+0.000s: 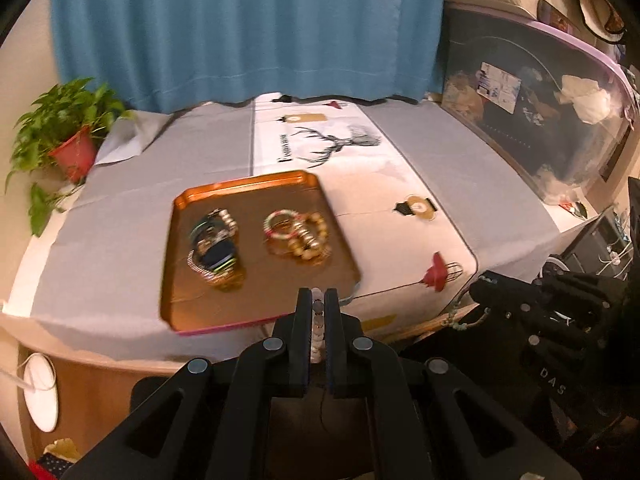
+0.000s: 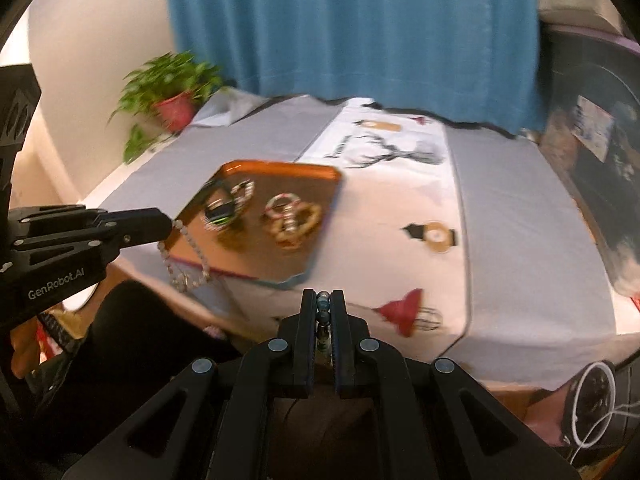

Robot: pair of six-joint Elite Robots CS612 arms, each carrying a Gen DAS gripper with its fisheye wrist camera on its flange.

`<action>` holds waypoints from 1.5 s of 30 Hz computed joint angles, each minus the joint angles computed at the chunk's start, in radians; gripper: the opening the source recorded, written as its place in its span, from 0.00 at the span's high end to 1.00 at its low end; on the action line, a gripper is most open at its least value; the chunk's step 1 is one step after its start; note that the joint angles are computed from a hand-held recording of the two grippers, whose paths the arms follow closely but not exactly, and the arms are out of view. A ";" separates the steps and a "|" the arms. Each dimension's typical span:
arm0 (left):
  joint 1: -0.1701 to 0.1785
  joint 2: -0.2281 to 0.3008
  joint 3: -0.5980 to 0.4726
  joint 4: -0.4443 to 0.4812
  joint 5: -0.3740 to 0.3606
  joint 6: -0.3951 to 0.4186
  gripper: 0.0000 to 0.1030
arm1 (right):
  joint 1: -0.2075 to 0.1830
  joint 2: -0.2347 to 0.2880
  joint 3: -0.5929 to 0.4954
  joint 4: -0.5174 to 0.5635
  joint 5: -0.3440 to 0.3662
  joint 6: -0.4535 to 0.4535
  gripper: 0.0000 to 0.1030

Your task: Organize jewelry

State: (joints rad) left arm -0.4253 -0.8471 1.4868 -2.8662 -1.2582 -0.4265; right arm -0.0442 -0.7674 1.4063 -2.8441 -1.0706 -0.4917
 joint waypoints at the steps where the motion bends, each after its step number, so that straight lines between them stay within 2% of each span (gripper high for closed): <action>1: 0.002 -0.001 0.004 -0.003 0.002 -0.002 0.96 | 0.006 -0.002 0.003 0.005 0.000 -0.013 0.93; 7: 0.037 0.013 -0.006 -0.008 0.019 -0.030 0.96 | 0.044 0.029 -0.049 0.009 -0.016 -0.037 0.93; 20: 0.116 0.129 -0.193 0.072 0.033 -0.022 0.96 | 0.113 0.212 -0.391 0.169 -0.015 -0.005 0.93; 29: 0.149 0.208 -0.312 0.150 0.012 -0.032 0.95 | 0.134 0.321 -0.572 0.289 -0.021 0.017 0.92; 31: 0.160 0.221 -0.332 0.167 -0.018 -0.051 0.81 | 0.136 0.340 -0.605 0.310 -0.026 0.028 0.88; 32: 0.163 0.225 -0.341 0.193 -0.025 -0.064 0.46 | 0.140 0.352 -0.630 0.344 -0.050 0.018 0.72; 33: 0.161 0.226 -0.347 0.229 -0.003 -0.087 0.05 | 0.144 0.357 -0.642 0.369 -0.079 0.011 0.42; 34: 0.156 0.223 -0.342 0.240 0.043 -0.111 0.00 | 0.146 0.357 -0.639 0.373 -0.107 0.010 0.30; 35: 0.150 0.218 -0.323 0.214 0.088 -0.124 0.01 | 0.146 0.350 -0.617 0.347 -0.124 0.017 0.24; 37: 0.145 0.210 -0.298 0.189 0.108 -0.126 0.01 | 0.144 0.329 -0.570 0.314 -0.137 0.010 0.24; 40: 0.142 0.187 -0.259 0.203 0.083 -0.137 0.01 | 0.141 0.291 -0.493 0.276 -0.165 -0.005 0.24; 45: 0.118 0.127 -0.145 0.137 0.114 -0.162 0.01 | 0.135 0.214 -0.332 0.139 -0.183 -0.011 0.24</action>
State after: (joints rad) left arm -0.3075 -0.7203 1.3418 -2.7293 -1.1439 -0.5882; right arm 0.0905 -0.5533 1.0743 -2.7046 -1.2539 -0.5028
